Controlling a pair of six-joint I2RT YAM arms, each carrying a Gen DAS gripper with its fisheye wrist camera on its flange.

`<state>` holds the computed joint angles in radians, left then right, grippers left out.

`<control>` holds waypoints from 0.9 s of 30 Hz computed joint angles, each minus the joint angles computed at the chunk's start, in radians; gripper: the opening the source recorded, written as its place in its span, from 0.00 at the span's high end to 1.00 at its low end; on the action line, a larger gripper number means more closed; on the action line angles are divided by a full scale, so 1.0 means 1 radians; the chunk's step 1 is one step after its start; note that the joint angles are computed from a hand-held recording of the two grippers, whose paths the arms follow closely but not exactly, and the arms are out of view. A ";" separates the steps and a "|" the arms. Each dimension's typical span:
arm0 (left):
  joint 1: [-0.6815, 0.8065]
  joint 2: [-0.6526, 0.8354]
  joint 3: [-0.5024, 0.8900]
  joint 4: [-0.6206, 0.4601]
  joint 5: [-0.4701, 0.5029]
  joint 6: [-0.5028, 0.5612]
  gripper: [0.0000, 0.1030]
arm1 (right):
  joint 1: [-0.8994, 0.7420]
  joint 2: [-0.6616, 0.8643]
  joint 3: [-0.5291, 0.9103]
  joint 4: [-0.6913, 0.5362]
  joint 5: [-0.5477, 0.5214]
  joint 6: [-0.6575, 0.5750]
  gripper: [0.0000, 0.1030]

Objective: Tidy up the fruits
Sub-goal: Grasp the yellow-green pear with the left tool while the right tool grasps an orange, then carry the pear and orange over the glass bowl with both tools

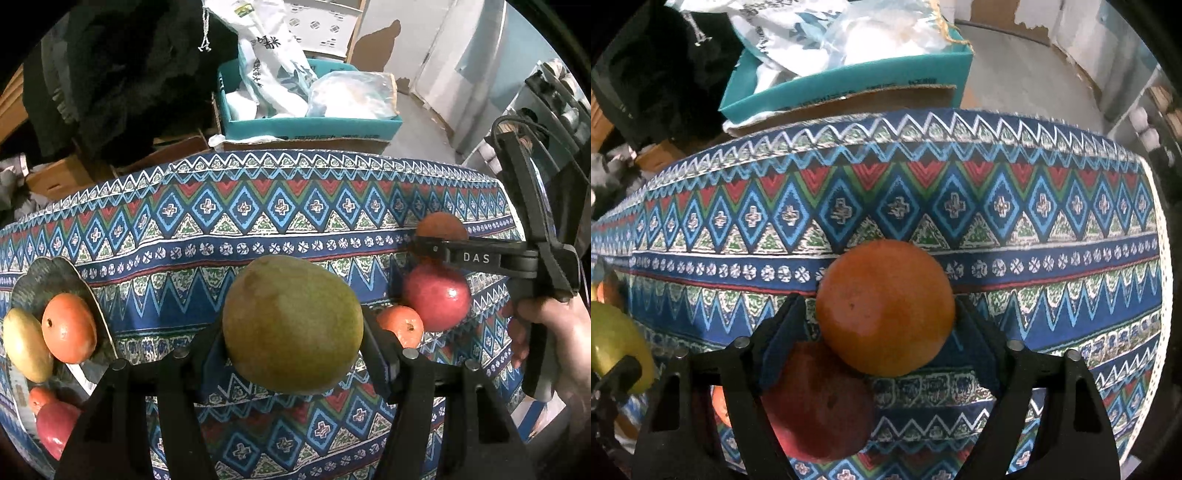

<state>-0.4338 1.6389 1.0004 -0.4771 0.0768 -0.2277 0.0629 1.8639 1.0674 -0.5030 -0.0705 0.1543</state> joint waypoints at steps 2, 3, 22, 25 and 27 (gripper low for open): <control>0.004 -0.006 -0.006 0.000 0.003 0.003 0.36 | -0.002 0.012 0.000 0.011 -0.002 0.005 0.32; 0.007 -0.012 -0.011 -0.001 0.005 0.006 0.36 | 0.000 0.016 0.001 0.018 0.000 0.004 0.32; 0.057 -0.211 -0.071 -0.071 0.016 0.040 0.36 | 0.098 -0.287 -0.096 -0.007 0.090 -0.006 0.34; 0.064 -0.248 -0.074 -0.089 0.018 0.047 0.36 | 0.125 -0.350 -0.099 -0.036 0.085 -0.006 0.34; 0.070 -0.272 -0.073 -0.105 0.019 0.051 0.36 | 0.144 -0.387 -0.097 -0.054 0.078 -0.002 0.34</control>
<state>-0.3637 1.3671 0.9271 -0.5825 0.0959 -0.1767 0.2070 1.4774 0.9700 -0.5574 0.0072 0.1523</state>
